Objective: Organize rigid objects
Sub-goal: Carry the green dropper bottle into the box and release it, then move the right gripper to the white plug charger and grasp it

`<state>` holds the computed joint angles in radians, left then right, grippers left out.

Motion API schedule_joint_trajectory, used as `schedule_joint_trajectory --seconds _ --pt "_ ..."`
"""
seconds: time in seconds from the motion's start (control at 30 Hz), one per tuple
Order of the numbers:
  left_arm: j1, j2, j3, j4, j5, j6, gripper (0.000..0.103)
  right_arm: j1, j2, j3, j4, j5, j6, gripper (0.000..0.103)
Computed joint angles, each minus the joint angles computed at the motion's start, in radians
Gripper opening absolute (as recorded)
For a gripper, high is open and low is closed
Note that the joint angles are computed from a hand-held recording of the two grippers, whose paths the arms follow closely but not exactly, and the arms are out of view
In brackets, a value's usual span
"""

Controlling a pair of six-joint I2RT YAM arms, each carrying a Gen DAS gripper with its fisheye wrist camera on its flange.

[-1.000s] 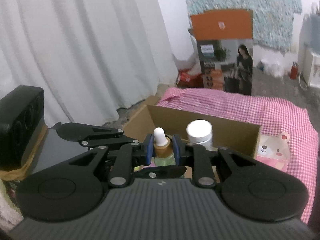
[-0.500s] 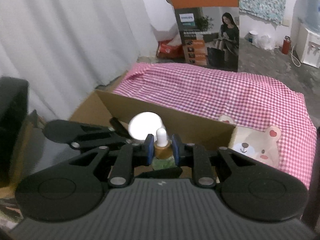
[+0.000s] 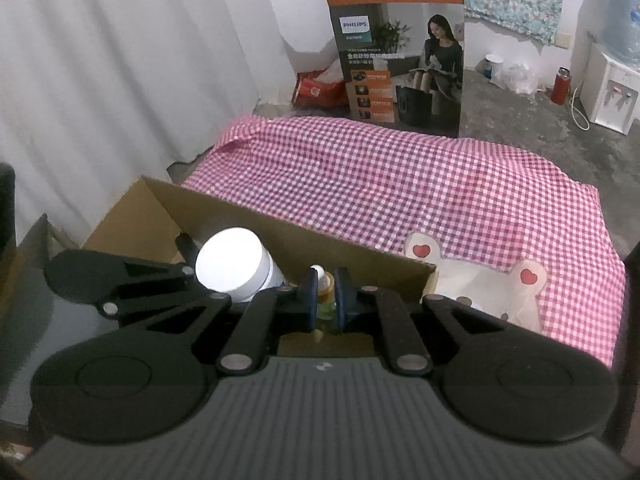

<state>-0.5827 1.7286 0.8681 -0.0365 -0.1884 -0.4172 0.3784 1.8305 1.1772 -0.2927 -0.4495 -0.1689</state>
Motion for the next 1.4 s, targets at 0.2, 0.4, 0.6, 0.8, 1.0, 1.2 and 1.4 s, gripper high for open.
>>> schedule_joint_trajectory --seconds 0.2,0.4,0.6,0.8,1.0,1.2,1.4 --pt "-0.027 -0.051 -0.019 -0.023 -0.027 -0.006 0.057 -0.03 -0.063 -0.05 0.02 -0.036 0.036 0.011" --pt "-0.099 -0.195 -0.067 -0.094 -0.097 -0.017 0.079 -0.089 -0.297 -0.251 0.103 -0.12 0.112 0.05" --pt "-0.206 -0.406 -0.151 -0.212 -0.189 -0.07 0.089 -0.17 -0.69 -0.54 0.171 -0.189 0.205 0.091" --pt "-0.401 -0.621 -0.225 -0.403 -0.358 -0.231 0.095 -0.189 -1.114 -0.742 0.028 -0.176 0.268 0.102" --pt "-0.663 -0.735 -0.268 -0.673 -0.553 -0.571 0.099 0.052 -1.392 -0.815 -0.16 0.117 0.381 0.102" --pt "-0.919 -0.711 -0.272 -0.996 -0.636 -1.027 0.099 0.621 -1.408 -0.816 -0.209 0.695 0.525 0.102" --pt "-1.13 -0.621 -0.283 -1.201 -0.599 -1.4 0.099 1.008 -1.225 -0.761 -0.226 1.106 0.663 0.102"
